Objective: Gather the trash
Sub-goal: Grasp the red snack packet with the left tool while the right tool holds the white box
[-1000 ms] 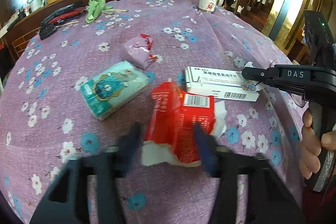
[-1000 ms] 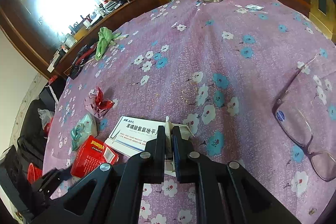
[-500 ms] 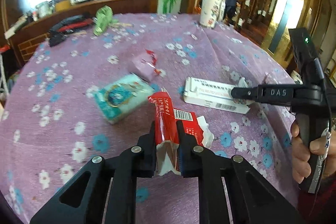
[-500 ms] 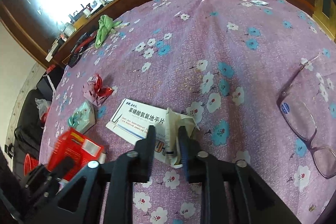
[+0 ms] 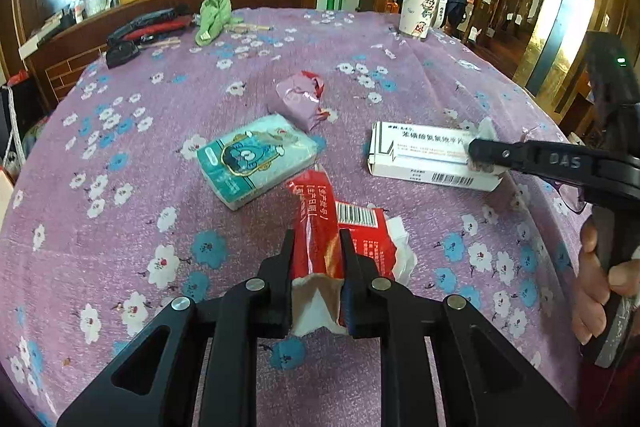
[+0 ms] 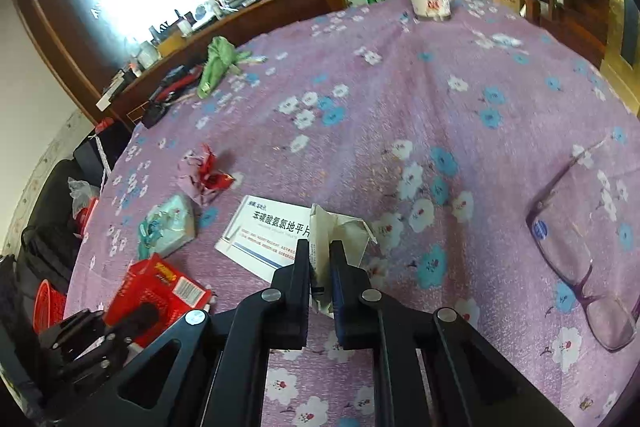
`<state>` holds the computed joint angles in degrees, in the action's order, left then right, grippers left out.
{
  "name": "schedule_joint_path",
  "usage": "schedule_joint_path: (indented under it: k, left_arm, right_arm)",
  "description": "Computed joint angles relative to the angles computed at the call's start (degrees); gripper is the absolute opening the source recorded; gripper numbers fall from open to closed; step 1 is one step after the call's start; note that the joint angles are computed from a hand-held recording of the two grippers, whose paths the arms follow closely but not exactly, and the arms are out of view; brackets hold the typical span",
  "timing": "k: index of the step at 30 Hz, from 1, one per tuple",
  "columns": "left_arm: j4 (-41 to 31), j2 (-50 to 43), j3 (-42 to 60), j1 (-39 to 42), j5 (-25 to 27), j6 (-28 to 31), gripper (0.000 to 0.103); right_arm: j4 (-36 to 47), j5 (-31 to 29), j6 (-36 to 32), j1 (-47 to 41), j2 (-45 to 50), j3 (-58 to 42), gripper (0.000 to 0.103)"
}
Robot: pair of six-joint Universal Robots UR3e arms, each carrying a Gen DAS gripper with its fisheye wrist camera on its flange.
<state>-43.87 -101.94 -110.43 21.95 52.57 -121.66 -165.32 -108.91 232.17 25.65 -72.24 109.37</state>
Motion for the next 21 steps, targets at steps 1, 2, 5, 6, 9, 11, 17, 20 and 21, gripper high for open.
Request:
schedule_joint_path:
  k: [1,2,5,6,9,11,17,20,21]
  left_arm:
    - [0.14,-0.28,0.02,-0.03,0.15,-0.06,0.017]
    - [1.01,-0.45,-0.31,0.01,0.17,-0.48,0.016]
    - [0.94,-0.21,-0.54,0.39,-0.33,-0.39,0.014]
    - [0.92,0.18,-0.82,0.77,-0.75,-0.29,0.014]
    - [1.61,2.63,-2.83,2.41,-2.23,0.46,0.014]
    - [1.69,4.6,-4.17,3.74,-3.29,1.01,0.014]
    - [-3.53,12.62,-7.43,11.59,-8.47,6.1,0.014]
    - [-7.13,15.36,-7.56,15.38,-10.25,8.65,0.014]
    - [-9.72,16.19,-7.12,16.87,-10.94,10.21,0.014]
  right_arm:
    - [-0.51,-0.46,-0.3,0.31,0.0,-0.1,0.008]
    - [-1.62,-0.88,-0.59,0.61,-0.04,0.06,0.008]
    - [-3.31,-2.78,-0.74,1.7,-0.36,0.19,0.008]
    - [-3.7,-3.55,-0.72,2.01,-0.49,0.23,0.008]
    - [-4.87,-5.23,-0.87,2.86,-0.84,0.23,0.008]
    - [-5.46,-6.95,-1.09,3.74,-0.78,-0.07,0.008]
    - [-8.41,-8.59,-0.79,4.54,-0.34,-0.09,0.008]
    - [-6.84,-8.99,0.01,5.87,-0.33,-2.11,0.008]
    - [-5.73,-9.37,0.22,6.84,-0.28,-3.4,0.008]
